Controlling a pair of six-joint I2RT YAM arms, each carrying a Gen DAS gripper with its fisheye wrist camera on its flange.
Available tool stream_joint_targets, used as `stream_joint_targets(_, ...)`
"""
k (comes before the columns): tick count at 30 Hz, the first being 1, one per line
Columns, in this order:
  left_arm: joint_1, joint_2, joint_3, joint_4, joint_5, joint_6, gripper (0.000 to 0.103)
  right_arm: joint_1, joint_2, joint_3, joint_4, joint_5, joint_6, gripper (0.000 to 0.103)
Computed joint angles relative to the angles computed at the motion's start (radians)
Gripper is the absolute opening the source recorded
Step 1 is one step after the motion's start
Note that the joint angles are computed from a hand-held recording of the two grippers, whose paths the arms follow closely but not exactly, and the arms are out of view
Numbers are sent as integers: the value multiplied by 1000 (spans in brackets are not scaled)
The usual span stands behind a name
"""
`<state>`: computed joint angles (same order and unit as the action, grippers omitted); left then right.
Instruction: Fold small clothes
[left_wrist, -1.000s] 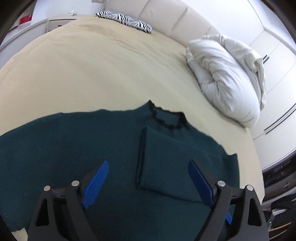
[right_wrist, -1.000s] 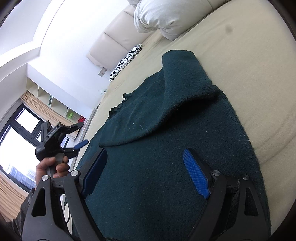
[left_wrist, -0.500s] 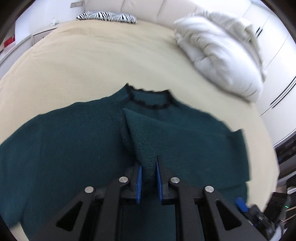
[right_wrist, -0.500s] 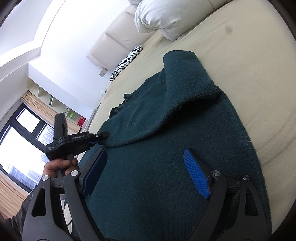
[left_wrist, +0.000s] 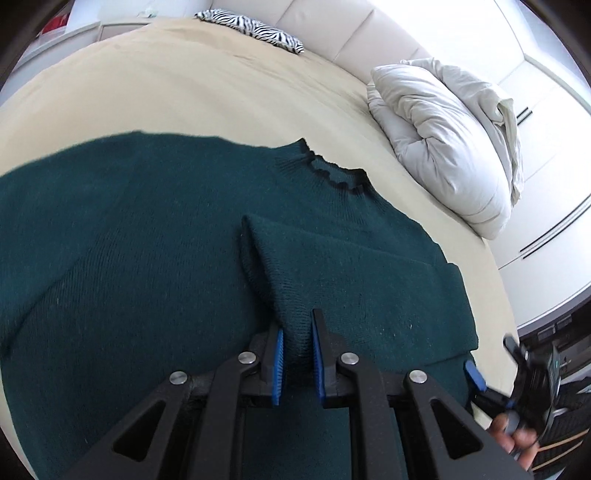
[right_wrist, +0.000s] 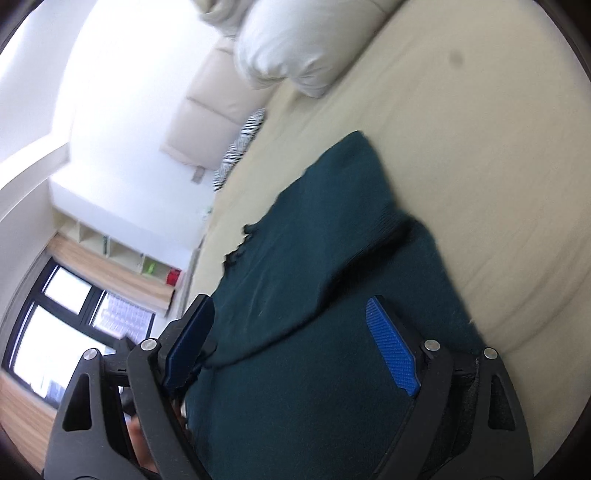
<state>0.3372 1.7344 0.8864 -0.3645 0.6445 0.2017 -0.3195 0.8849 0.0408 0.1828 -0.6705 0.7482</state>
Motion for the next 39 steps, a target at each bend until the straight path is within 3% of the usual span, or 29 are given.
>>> stream_joint_targets(3, -12, 2, 29, 7, -24, -4, 15, -14, 232, 60, 157, -36, 35, 84)
stream_joint_targets(7, -27, 6, 54, 35, -51, -10, 13, -70, 285, 73, 252, 6, 61, 81)
stream_joint_targets(9, -19, 21, 57, 45, -48, -13, 10, -148, 403, 57, 378, -60, 84, 71)
stream_joint_targets(11, -8, 42, 45, 66, -44, -8, 10, -209, 516, 33, 503, -116, 85, 51)
stream_joint_targets(12, -2, 51, 34, 81, -40, -3, 10, -218, 524, 15, 529, -127, 61, 48)
stream_joint_targets(14, 13, 55, 18, 101, -17, 4, 10, -210, 414, 3, 407, -125, 2, 48)
stream_joint_targets(16, 21, 55, 20, 94, -7, 10, 9, -228, 198, 45, 68, -142, -99, 50)
stream_joint_targets(19, 19, 34, 9, 103, -10, 19, 9, -315, -3, 142, -309, -223, -267, 55)
stream_joint_targets(21, 24, 28, -3, 116, -6, 13, 9, -308, -70, 236, -435, -133, -337, 63)
stream_joint_targets(22, 26, 31, -3, 119, -2, 7, 9, -266, -40, 277, -414, -62, -333, 73)
stream_joint_targets(25, 22, 39, 2, 121, -14, 1, 12, -178, 220, 416, -344, 73, -388, 76)
stream_joint_targets(27, 10, 46, 12, 111, -25, 7, 24, -137, 410, 506, -309, 107, -414, 76)
stream_joint_targets(28, 2, 38, 7, 121, -35, 9, 31, -125, 475, 537, -299, 109, -418, 72)
stream_joint_targets(29, -7, 29, 0, 133, -47, 8, 46, -105, 563, 583, -295, 127, -420, 64)
stream_joint_targets(30, -13, 24, -5, 139, -47, 7, 50, -90, 635, 623, -289, 148, -417, 60)
stream_joint_targets(32, -44, 7, -29, 176, -99, -2, 48, -97, 700, 641, -258, 150, -430, 51)
stream_joint_targets(34, -66, 1, -43, 203, -147, -12, 20, -77, 733, 660, -231, 155, -430, 43)
stream_joint_targets(35, -63, 12, -35, 195, -134, -13, 13, -58, 757, 681, -232, 162, -441, 34)
stream_joint_targets(37, -48, 15, -32, 198, -115, -20, 11, -11, 778, 689, -232, 232, -474, 22)
stream_joint_targets(38, -44, 9, -36, 203, -113, -17, 10, 1, 776, 685, -227, 265, -488, 11)
stream_joint_targets(39, -37, -5, -47, 217, -112, -12, 10, -1, 770, 675, -216, 275, -495, 8)
